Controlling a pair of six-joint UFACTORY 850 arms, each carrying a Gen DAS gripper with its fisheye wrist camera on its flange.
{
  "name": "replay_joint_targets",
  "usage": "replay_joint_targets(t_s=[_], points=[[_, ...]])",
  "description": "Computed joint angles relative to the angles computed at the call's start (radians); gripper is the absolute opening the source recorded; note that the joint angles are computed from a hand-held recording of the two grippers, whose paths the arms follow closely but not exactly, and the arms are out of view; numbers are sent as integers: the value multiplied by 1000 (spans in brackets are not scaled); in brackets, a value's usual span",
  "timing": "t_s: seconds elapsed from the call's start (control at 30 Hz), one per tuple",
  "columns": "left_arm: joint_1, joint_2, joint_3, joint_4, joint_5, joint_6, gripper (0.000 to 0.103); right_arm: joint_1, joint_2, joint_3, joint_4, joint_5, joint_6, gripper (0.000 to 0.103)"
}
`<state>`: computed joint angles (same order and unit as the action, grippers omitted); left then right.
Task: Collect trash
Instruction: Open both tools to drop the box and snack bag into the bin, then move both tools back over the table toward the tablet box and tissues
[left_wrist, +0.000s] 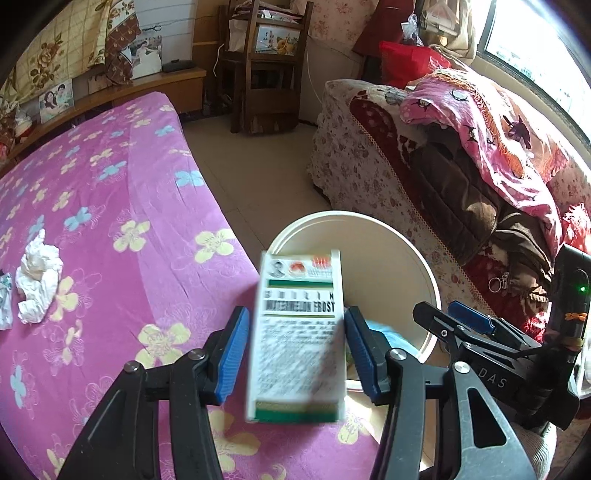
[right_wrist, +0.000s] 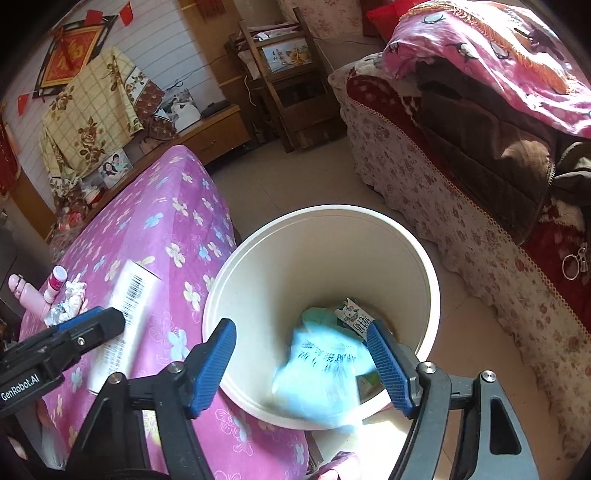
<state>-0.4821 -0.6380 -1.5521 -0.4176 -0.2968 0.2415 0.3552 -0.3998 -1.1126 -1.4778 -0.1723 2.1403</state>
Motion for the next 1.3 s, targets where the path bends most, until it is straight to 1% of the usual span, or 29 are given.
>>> replay_joint_targets(t_s=[0.03, 0.07, 0.17, 0.43, 0.77, 0.87, 0.97, 1.13, 1.23, 1.3], points=[[2, 1, 2, -19, 0, 15, 62, 2, 0, -1, 9, -1, -7, 77], [4, 2, 5, -34, 0, 28, 62, 3, 0, -2, 6, -1, -3, 77], [7, 8, 12, -47, 2, 40, 63, 7, 0, -2, 7, -5, -5, 77], [15, 39, 56, -14, 26, 19, 63, 13, 6, -5, 44, -4, -50, 77], [37, 100, 134, 129, 69, -115, 63, 48, 13, -23, 155, -17, -183, 77], [50, 122, 163, 196, 83, -180, 63, 66, 15, -30, 173, -20, -209, 77], [66, 142, 190, 259, 92, -241, 63, 88, 10, -47, 217, -29, -261, 77], [100, 168, 226, 309, 99, -298, 63, 121, -6, -84, 290, -24, -348, 77], [123, 180, 244, 387, 105, -370, 63, 139, -18, -107, 322, -21, -391, 77], [148, 182, 252, 380, 105, -356, 63, 153, -25, -122, 335, -22, -413, 77]])
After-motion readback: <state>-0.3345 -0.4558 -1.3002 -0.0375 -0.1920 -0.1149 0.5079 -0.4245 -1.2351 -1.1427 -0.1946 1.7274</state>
